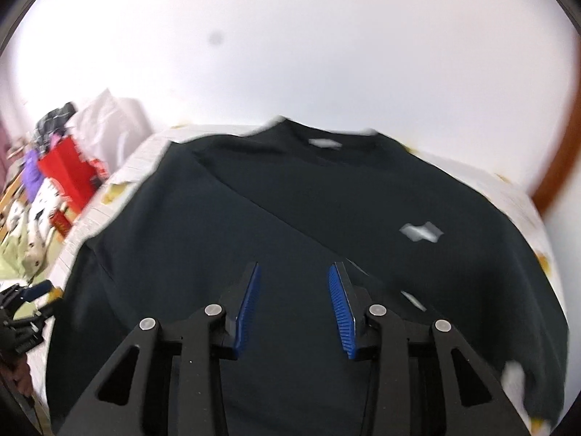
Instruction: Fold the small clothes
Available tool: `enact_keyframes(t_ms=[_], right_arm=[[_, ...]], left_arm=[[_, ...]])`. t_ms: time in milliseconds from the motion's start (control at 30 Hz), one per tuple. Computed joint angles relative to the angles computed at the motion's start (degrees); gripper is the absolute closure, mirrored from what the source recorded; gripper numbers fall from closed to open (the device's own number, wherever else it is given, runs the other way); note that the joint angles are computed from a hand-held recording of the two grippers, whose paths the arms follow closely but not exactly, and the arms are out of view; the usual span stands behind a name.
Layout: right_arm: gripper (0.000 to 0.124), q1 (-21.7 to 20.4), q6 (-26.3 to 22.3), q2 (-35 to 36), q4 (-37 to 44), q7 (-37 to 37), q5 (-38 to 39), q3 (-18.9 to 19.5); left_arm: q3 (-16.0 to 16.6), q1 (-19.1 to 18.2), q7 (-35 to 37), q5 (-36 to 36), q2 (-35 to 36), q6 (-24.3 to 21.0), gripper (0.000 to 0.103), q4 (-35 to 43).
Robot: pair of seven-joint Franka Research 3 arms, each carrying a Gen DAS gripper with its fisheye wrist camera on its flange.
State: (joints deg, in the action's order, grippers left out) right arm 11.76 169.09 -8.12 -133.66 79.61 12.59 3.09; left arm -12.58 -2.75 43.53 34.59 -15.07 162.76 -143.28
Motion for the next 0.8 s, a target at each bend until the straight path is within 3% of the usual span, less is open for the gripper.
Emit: enact_keyframes(t_ms=[67, 267, 500, 600, 633, 667, 800], right_arm=[[0.085, 1.64, -1.18, 5.55, 6.72, -1.56, 0.15, 0.76], [0.085, 4.51, -5.44, 21.3, 26.85, -8.12, 3.95, 3.43], [0.085, 8.72, -18.74, 40.99, 54.62, -4.11, -1.63, 0.73], [0.091, 7.81, -24.95, 48.02, 65.16, -4.81, -0.21, 2.16], [0.111, 7.38, -27.04, 49.6, 67.72, -5.47, 0.55, 2.76], [0.113, 7.03, -28.23, 50.57, 69.19, -6.32, 1.28, 3.23], [0.115, 3.87, -23.71, 48.6, 66.07, -12.39, 8.56, 7.46]], left_arm=[[-0.63, 1.05, -0.77, 2.22, 2.14, -0.99, 0.057, 2.05], [1.74, 0.38, 3.8, 2.4, 7.64, 0.74, 0.063, 5.95], [3.4, -0.33, 9.95, 0.47, 11.72, 3.76, 0.067, 8.77], [3.37, -0.21, 8.18, 3.79, 13.71, 4.97, 0.072, 10.77], [3.46, -0.35, 7.63, 4.53, 14.24, 5.01, 0.083, 11.42], [3.63, -0.49, 7.43, 4.55, 14.54, 5.43, 0.091, 11.77], [4.81, -0.63, 12.65, -6.22, 13.26, 10.76, 0.095, 9.07]])
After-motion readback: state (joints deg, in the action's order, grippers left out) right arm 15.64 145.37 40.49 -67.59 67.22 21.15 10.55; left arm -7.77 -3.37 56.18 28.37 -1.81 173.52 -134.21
